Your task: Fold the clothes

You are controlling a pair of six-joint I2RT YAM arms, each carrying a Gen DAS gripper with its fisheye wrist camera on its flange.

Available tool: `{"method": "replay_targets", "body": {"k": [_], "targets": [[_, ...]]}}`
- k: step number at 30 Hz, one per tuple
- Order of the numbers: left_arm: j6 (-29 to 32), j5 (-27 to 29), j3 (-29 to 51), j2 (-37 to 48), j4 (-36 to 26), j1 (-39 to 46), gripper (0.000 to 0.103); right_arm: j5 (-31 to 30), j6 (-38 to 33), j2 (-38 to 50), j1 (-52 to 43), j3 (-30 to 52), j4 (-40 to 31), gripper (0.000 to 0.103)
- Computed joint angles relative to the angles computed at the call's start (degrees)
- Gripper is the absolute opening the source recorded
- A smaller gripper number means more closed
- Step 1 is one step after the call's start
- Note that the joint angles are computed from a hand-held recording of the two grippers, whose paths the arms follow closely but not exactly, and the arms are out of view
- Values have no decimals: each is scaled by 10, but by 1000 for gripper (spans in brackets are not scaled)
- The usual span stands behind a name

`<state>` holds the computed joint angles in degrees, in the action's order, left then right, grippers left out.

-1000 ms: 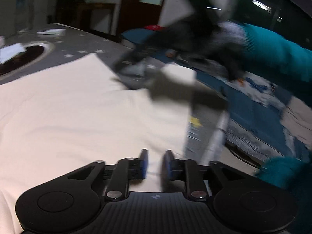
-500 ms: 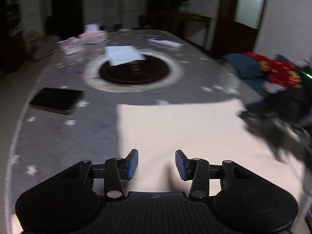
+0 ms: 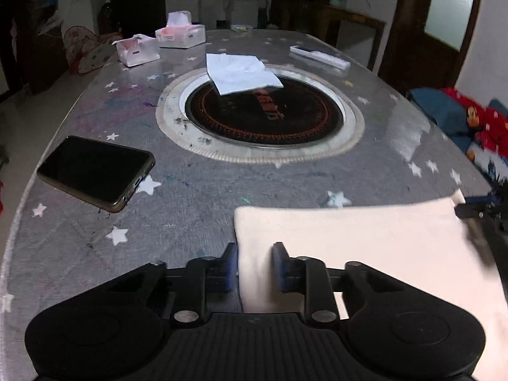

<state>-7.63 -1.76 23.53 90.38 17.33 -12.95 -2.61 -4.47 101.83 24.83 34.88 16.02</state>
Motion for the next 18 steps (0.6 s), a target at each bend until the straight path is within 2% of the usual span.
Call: {"method": "replay_targets", "body": {"k": [5,10,13,15,18], "targets": [[10,-27,0,5,26,13,9,22,-20,25,7,33,11,5],[6,-51,17,40,52,30,9,47,-43,82,23,108,13,5],[6,-55,34,58,44,38,12,68,-49,122,35,155,-1,7],[8,-67,33,49,36,38,13,89,-51,124,47,157,8,11],[11,-57,16,3,31,45,13,76,-55,84,64,120,30,16]]}}
